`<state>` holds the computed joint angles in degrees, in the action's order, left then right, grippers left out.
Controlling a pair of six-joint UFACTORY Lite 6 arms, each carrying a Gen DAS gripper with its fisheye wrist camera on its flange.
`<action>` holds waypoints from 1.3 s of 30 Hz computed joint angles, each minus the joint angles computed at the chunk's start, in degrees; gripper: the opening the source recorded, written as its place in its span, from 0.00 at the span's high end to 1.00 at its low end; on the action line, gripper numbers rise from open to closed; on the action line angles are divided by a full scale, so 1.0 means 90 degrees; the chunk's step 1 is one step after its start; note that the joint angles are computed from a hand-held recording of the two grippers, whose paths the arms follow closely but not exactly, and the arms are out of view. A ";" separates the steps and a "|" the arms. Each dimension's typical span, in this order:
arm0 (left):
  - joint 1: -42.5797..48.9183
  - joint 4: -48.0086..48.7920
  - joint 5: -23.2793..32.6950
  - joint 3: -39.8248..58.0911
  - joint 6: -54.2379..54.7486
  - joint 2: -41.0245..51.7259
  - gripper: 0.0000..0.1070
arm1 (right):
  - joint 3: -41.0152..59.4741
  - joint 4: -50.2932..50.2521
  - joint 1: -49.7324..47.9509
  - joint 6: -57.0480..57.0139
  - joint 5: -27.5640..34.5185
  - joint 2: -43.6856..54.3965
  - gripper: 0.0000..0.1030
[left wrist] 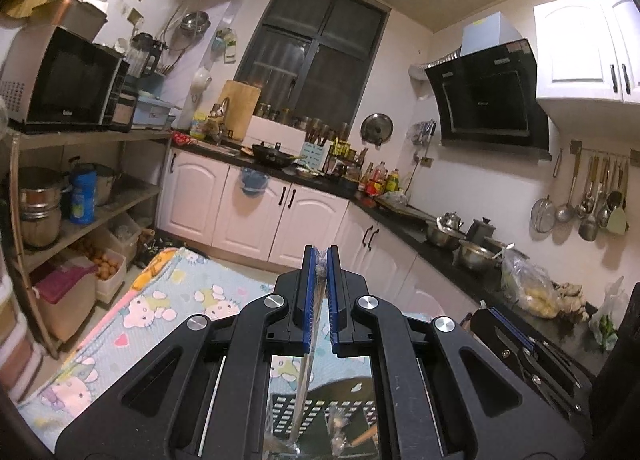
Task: Organize utensils
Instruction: 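Lower both chopsticks into the green holder and open both grippers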
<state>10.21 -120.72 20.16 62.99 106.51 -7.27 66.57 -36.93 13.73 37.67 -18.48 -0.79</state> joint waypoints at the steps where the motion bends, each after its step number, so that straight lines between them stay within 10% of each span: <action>1: -0.0020 -0.0075 -0.0001 -0.0034 0.0101 0.0050 0.99 | -0.0090 0.0276 0.0006 -0.0339 -0.0109 0.0043 0.91; 25: -0.0051 -0.0496 0.0123 -0.0853 0.0850 0.0140 0.98 | -0.1837 0.1012 -0.0273 -0.1363 -0.1042 -0.0226 0.91; 39: 0.0396 0.1257 0.0327 -0.1356 -0.0869 -0.0436 0.73 | -0.2587 0.0266 -0.0610 -0.0537 -0.0920 -0.0864 0.81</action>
<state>13.77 -109.40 23.10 50.79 98.69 -11.20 43.29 -34.53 8.24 32.84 -26.75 -8.57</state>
